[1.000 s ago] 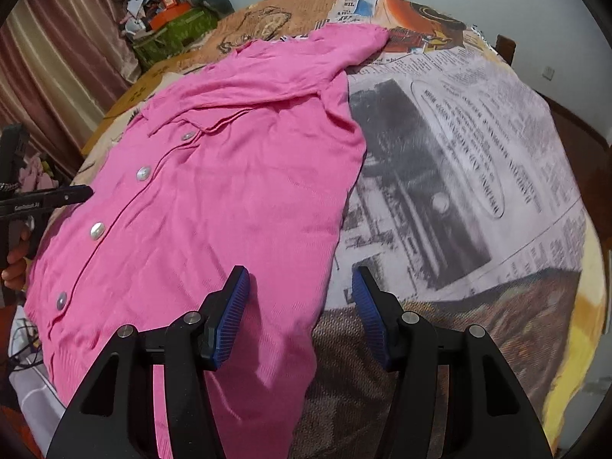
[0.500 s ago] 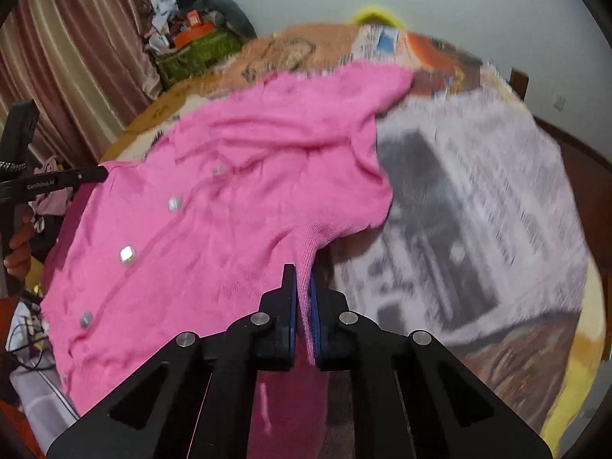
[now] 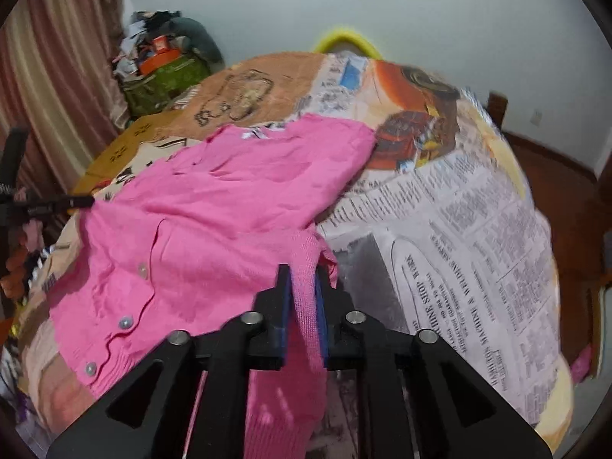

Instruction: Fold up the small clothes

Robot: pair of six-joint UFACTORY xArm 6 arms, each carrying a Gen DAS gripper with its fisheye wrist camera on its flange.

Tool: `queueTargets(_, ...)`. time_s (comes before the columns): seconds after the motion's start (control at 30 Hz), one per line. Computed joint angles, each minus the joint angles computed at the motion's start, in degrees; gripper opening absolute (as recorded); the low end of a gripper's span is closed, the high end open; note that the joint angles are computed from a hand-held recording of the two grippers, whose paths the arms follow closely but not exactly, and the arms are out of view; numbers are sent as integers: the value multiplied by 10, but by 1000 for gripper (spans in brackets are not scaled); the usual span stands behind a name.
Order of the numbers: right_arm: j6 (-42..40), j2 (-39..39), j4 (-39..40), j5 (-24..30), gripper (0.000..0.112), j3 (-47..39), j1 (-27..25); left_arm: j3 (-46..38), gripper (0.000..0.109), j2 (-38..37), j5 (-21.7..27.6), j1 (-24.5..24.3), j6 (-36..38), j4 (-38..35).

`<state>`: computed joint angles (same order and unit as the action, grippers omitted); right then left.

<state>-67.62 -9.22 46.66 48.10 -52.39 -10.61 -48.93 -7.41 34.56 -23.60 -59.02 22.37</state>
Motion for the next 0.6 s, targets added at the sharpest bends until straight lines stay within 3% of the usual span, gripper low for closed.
queueTargets(0.17,-8,-26,-4,31,29,20,-24,53,31,-53,2,-18,-3,-3)
queueTargets(0.4,-14,-69,-49,65,33,55,-60,122,35,-137,35,-57,-8,-30)
queueTargets(0.6,-8,-90,-64,79,36,72,-80,166,35,-179,30,-87,-19,-57)
